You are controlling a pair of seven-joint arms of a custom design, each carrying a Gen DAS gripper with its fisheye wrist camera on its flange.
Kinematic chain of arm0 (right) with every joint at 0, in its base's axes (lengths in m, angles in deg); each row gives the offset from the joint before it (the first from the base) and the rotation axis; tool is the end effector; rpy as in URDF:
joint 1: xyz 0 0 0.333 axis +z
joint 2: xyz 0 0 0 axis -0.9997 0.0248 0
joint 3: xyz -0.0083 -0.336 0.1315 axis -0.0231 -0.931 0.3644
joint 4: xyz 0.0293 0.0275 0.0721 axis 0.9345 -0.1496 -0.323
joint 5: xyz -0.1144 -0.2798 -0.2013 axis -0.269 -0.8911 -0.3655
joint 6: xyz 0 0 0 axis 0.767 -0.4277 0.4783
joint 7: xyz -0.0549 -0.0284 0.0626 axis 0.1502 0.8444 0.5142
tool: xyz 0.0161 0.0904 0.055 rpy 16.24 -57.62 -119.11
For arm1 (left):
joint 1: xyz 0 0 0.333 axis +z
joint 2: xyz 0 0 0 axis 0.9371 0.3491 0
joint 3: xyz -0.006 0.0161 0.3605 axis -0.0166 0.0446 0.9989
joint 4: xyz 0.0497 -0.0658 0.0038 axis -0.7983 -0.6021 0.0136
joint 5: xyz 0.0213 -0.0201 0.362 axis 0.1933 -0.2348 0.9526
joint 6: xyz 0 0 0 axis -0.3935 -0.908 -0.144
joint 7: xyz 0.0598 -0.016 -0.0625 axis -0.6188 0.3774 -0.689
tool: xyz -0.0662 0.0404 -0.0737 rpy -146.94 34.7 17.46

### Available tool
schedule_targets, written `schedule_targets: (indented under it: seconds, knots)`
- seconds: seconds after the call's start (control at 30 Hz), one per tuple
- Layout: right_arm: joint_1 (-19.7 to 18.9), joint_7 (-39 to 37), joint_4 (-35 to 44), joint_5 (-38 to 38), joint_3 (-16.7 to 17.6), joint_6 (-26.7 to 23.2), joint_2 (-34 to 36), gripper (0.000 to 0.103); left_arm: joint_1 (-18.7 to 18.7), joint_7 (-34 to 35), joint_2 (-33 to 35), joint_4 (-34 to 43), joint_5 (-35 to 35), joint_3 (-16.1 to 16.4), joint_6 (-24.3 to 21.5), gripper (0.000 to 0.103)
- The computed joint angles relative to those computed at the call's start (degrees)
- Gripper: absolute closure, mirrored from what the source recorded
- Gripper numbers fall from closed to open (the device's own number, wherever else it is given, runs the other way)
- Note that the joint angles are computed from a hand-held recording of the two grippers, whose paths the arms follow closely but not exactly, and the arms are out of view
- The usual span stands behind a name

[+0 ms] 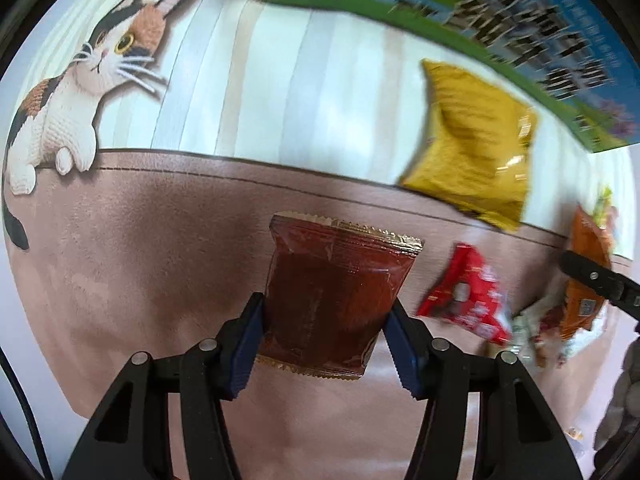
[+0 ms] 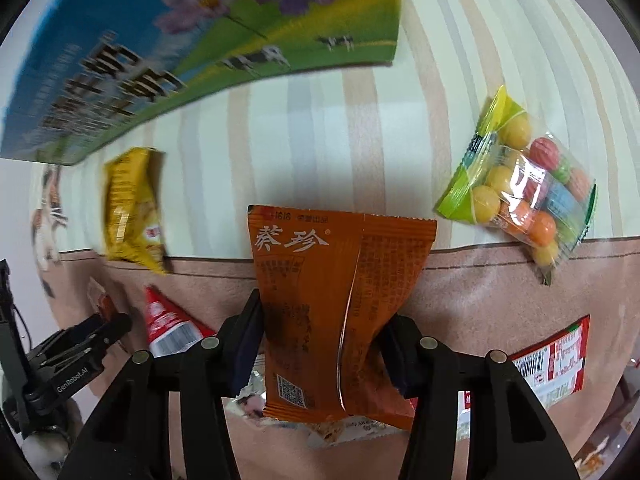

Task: Organize snacks
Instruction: 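Grasp the brown packet with the left tool while the right tool grasps the orange packet, then lower both packets into the box and open both tools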

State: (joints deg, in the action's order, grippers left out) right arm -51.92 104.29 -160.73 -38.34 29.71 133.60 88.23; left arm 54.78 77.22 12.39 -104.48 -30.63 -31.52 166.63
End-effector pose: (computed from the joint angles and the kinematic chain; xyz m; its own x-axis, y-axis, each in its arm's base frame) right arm 0.4316 0.4340 0.3657 -0.0485 -0.9645 -0.2597 -0.9988 0.0471 0.0119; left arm 0.4743 -0.2657 0.3853 0.1730 -0.9832 0.0576 -0.9848 -0.1736 -0.0052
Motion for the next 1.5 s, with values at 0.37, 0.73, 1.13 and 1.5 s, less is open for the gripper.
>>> schedule_targets:
  seconds: [0.37,0.73,1.13,1.5]
  knots:
    - [-1.7,-6.8,-1.7,9.9,3.5,5.2,-8.6,0.048,-0.9,4.6,-5.6,8.0,-5.2,-0.5,0.3,0.048]
    - [-3.2,-3.6,16.0,-0.8,-0.8,-0.8,-8.2,0.048,-0.3,9.8,7.3,36.3,-3.6,0.5,-7.1,0.048]
    - [-4.3,-0.7,30.8,-8.0,-4.5,-11.6,3.7,0.048,-2.2,9.9,28.4,65.3,0.0,0.9,-23.4,0.048]
    - [-5.3,-2.9,34.7,-5.3,-4.3,-18.9,7.7,0.009,-1.4,9.2,30.8,65.8,-2.1,1.0,-26.0,0.015]
